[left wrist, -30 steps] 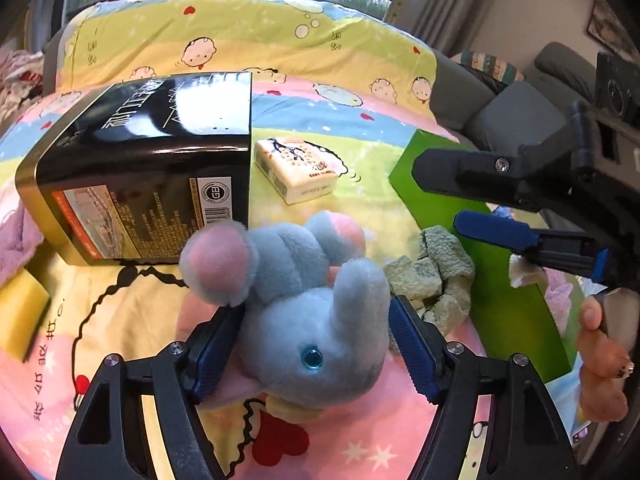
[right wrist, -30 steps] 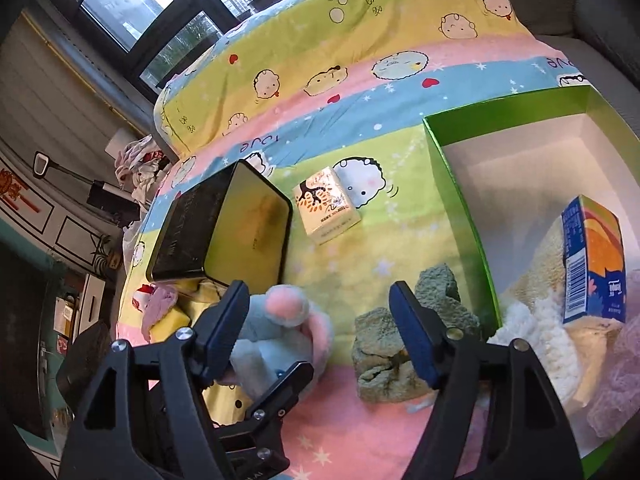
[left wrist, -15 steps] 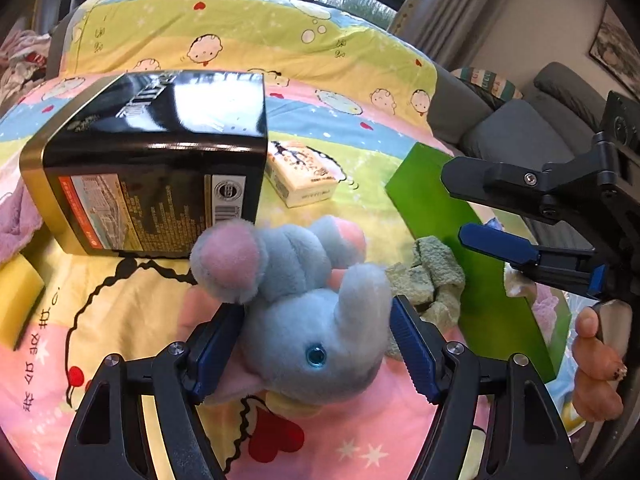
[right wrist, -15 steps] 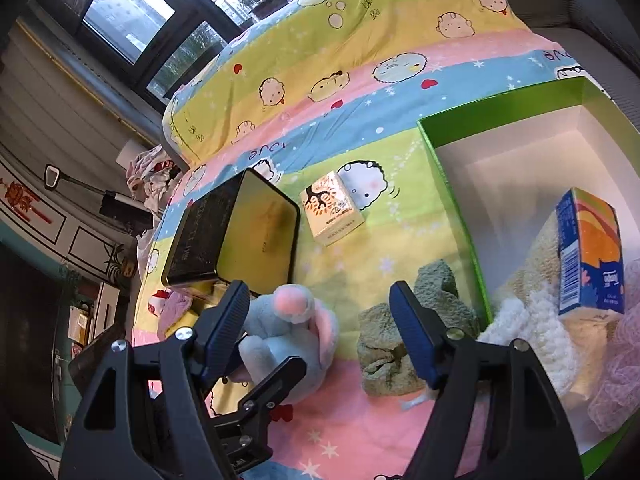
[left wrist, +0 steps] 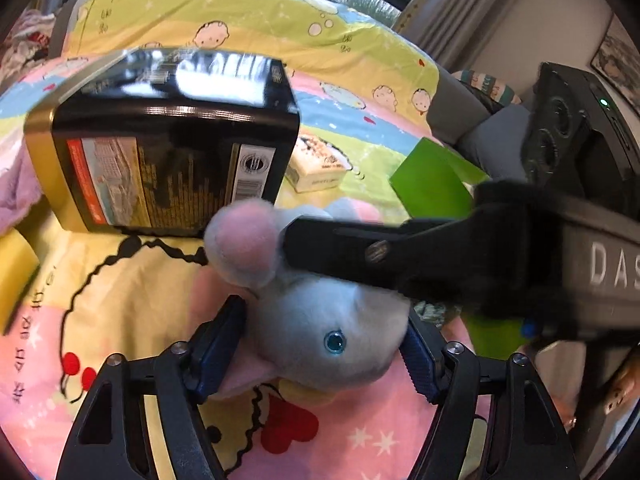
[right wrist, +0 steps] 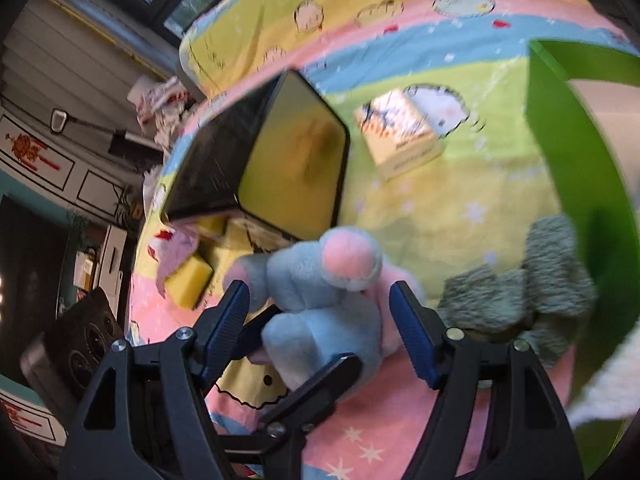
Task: Organize soft objects
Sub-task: 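Lift the grey plush elephant with the right gripper, then carry the elephant into the green box and open the right gripper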
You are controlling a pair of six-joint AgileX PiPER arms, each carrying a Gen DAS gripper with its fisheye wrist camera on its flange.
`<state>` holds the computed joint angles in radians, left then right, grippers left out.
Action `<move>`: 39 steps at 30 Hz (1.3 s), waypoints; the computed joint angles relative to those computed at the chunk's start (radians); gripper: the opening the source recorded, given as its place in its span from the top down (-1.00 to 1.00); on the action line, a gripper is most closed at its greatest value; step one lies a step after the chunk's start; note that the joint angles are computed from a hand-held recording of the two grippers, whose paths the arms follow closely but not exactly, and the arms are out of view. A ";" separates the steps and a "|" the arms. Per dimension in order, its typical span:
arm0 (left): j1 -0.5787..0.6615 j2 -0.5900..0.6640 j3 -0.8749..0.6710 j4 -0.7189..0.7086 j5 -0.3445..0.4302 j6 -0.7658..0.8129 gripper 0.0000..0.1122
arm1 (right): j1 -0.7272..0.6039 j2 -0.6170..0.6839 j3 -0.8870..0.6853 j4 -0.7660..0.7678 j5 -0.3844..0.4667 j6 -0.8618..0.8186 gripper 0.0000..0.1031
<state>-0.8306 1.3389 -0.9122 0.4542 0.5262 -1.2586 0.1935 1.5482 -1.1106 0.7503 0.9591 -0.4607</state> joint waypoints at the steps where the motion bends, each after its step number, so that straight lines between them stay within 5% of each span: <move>1: 0.005 0.000 0.005 -0.007 -0.012 0.011 -0.23 | 0.009 0.023 -0.009 -0.006 0.006 0.009 -0.35; 8: 0.017 -0.016 0.033 0.003 -0.069 0.047 -0.18 | -0.016 0.087 -0.012 0.067 0.018 -0.060 -0.05; 19: -0.191 -0.012 -0.158 0.284 0.129 -0.055 -0.18 | -0.147 -0.170 0.094 0.196 0.024 -0.181 -0.01; 26: -0.185 0.184 -0.436 0.097 0.066 0.289 -0.18 | -0.446 -0.285 0.121 0.280 0.096 -0.257 -0.02; 31: -0.145 0.347 -0.640 -0.221 0.023 0.637 -0.18 | -0.652 -0.319 0.146 0.342 0.125 -0.310 -0.01; 33: -0.127 0.420 -0.734 -0.361 0.047 0.773 -0.18 | -0.720 -0.311 0.155 0.367 0.128 -0.325 -0.01; 39: -0.119 0.564 -0.921 -0.469 0.128 0.903 -0.18 | -0.808 -0.254 0.172 0.396 0.107 -0.330 -0.01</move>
<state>-0.9493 1.9027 -1.8327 -0.0148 0.6546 -0.3552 -0.6145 1.2938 -0.9384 1.1466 1.0658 -0.7904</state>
